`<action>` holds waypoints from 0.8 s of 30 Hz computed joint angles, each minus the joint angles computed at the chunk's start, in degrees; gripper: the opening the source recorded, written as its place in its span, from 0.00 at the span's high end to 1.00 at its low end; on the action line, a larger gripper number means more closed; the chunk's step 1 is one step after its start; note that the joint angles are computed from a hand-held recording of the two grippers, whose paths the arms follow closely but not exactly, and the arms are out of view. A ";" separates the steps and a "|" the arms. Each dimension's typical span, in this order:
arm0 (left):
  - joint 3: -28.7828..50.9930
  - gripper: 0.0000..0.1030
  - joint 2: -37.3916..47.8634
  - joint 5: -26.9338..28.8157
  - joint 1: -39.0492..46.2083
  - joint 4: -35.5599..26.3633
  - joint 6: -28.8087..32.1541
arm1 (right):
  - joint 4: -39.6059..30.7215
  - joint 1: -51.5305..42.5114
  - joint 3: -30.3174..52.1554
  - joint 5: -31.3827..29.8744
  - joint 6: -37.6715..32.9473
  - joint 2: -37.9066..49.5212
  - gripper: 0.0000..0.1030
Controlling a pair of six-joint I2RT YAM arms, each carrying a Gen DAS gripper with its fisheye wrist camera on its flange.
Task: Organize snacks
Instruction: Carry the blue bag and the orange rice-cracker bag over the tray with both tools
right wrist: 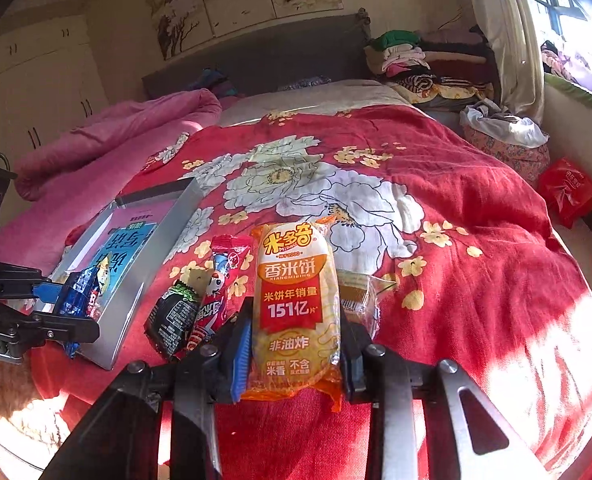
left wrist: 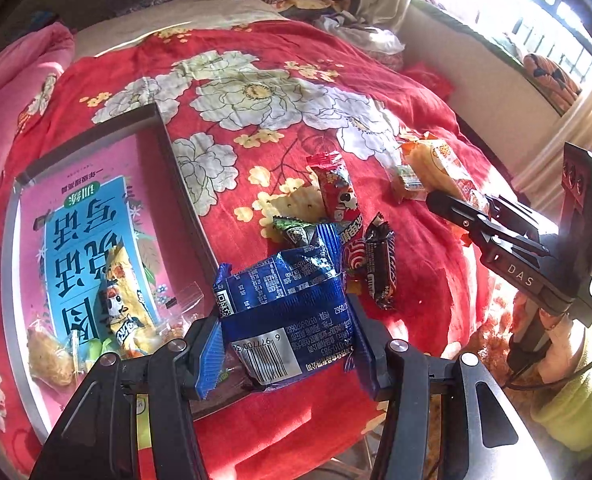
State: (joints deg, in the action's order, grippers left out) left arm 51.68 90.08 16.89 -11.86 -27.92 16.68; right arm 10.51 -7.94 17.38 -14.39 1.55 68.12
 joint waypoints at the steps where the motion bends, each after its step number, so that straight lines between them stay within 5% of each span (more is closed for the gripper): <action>1: -0.13 0.46 -0.39 0.18 0.36 -0.03 0.02 | -0.69 0.45 0.00 0.06 0.12 -0.87 0.67; 24: -1.95 0.46 -5.43 4.85 8.90 -2.68 2.89 | -10.40 14.77 0.77 7.56 5.85 -13.84 0.67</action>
